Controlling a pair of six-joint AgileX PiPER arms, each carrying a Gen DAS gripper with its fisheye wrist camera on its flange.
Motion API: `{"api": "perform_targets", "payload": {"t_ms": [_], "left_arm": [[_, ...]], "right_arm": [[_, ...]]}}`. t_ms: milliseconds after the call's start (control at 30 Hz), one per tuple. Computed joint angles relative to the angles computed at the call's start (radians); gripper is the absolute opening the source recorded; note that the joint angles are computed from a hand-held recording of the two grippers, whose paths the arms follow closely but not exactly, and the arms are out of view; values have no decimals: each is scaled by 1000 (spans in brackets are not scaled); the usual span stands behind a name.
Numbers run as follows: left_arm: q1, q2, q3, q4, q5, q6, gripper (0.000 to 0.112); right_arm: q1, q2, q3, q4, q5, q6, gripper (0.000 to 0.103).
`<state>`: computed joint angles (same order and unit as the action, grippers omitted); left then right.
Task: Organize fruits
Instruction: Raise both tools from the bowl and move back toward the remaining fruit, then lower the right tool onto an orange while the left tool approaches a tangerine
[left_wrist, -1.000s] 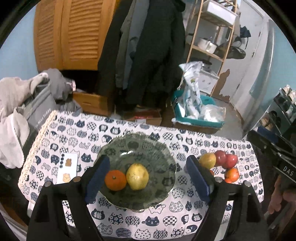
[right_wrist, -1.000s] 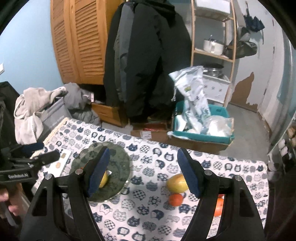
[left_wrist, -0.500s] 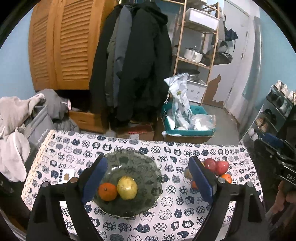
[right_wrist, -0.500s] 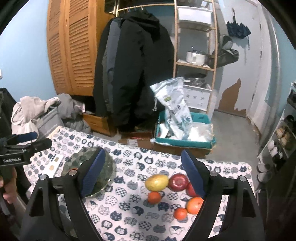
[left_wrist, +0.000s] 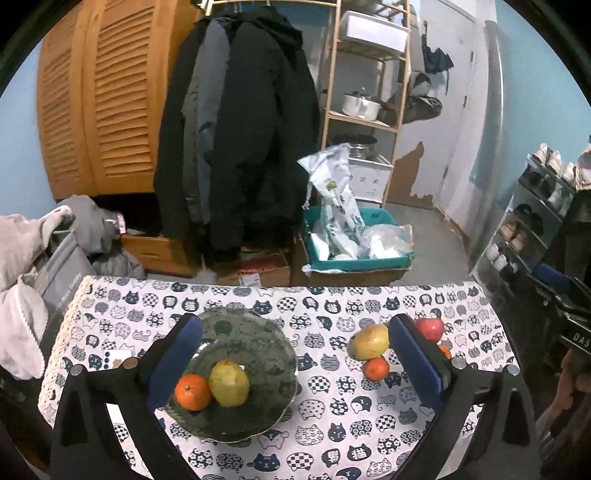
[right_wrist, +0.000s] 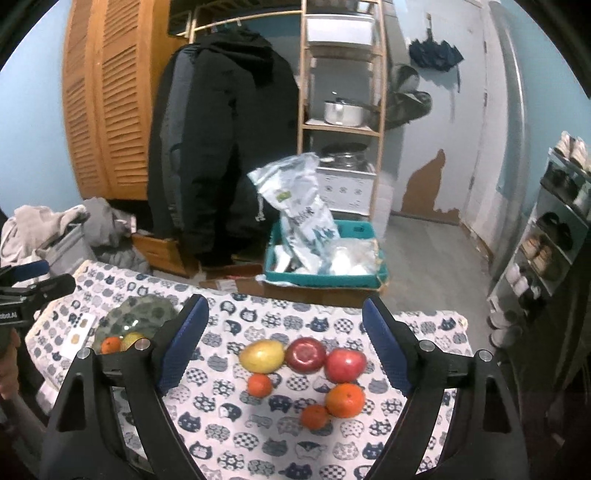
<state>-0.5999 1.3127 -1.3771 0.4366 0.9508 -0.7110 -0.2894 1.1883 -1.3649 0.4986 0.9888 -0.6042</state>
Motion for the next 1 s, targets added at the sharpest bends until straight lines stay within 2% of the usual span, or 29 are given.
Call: {"api": "perform_targets", "payload": {"t_ms": [500,1000], "left_arm": [[-48,182,-97,-53,-11,38,102],[-38,407,-150,-138,0,86,102]], "right_arm": [[-162,83,63,10,-10,-72,84],[-135,265,97,-130,-58,2,84]]}}
